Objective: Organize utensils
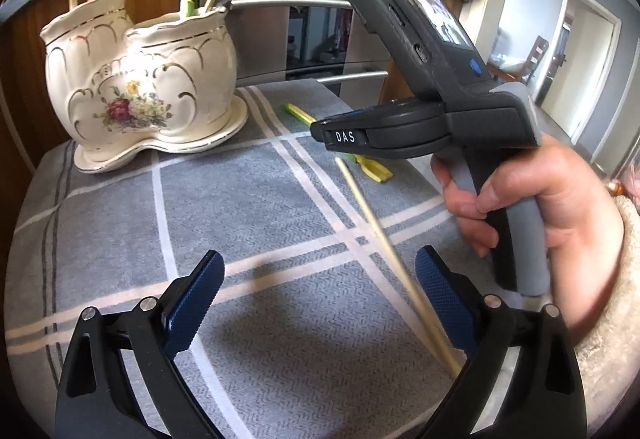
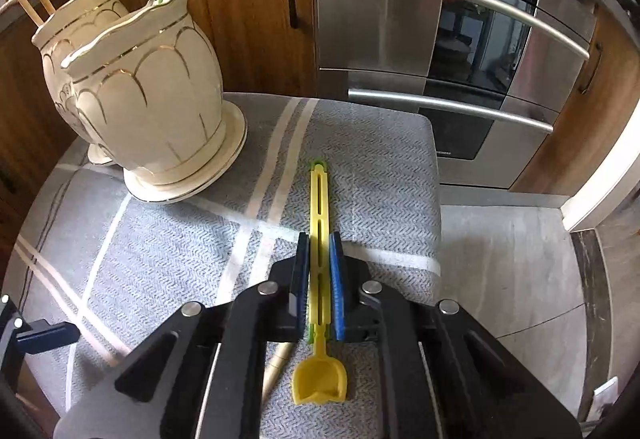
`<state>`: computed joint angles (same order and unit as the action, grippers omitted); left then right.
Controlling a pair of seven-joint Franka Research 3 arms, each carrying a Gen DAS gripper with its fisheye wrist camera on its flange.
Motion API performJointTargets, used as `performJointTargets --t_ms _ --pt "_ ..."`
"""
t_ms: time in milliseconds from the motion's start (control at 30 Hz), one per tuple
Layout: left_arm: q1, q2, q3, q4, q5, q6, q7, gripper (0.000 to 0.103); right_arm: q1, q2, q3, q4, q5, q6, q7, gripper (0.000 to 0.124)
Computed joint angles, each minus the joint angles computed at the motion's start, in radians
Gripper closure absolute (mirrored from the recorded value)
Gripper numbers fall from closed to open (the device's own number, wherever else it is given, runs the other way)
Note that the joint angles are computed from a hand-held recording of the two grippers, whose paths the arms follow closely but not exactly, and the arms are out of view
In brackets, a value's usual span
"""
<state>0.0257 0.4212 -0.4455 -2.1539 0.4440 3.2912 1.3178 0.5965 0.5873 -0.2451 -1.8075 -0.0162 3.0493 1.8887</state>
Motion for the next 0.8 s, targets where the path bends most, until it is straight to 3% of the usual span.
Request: performJointTargets --t_ms 167,300,333,400,433,500,533,667,733,800 --pt "-0.015 0.019 -0.019 0.029 -0.002 -0.05 0.026 0.012 -0.018 -0.07 0.01 -0.11 0.054 0.12 -0.016 0.114" --pt "-0.099 0.03 0.025 0.079 -0.031 -0.141 0.066 0.043 -0.039 -0.112 0.028 -0.172 0.117 0.178 -0.054 0.114" --pt "-0.13 0.031 0.045 0.089 -0.068 -0.154 0.09 0.046 -0.043 -0.119 0.031 -0.182 0.13 0.185 -0.065 0.114" --pt "-0.253 0.022 0.168 0.11 -0.024 -0.169 0.038 0.06 -0.056 -0.135 0.044 -0.204 0.16 0.204 -0.085 0.114" --pt "-0.287 0.023 0.203 0.121 0.009 -0.175 0.01 0.064 -0.073 -0.139 0.061 -0.21 0.173 0.213 -0.097 0.114" --pt "-0.322 0.025 0.23 0.139 -0.015 -0.2 0.027 0.092 -0.082 -0.151 0.074 -0.223 0.198 0.224 -0.12 0.114" --pt "-0.338 0.028 0.247 0.153 -0.001 -0.216 0.014 0.095 -0.096 -0.155 0.091 -0.229 0.209 0.234 -0.133 0.114" --pt "-0.266 0.038 0.177 0.159 -0.049 -0.229 0.067 0.098 -0.111 -0.168 0.119 -0.246 0.255 0.268 -0.18 0.114" --pt "-0.194 0.032 0.108 0.14 -0.108 -0.218 0.13 0.098 -0.149 -0.174 0.164 -0.256 0.271 0.294 -0.202 0.114" --pt "-0.18 0.007 0.107 0.103 -0.118 -0.168 0.147 0.098 -0.169 -0.179 0.191 -0.265 0.293 0.323 -0.22 0.114"
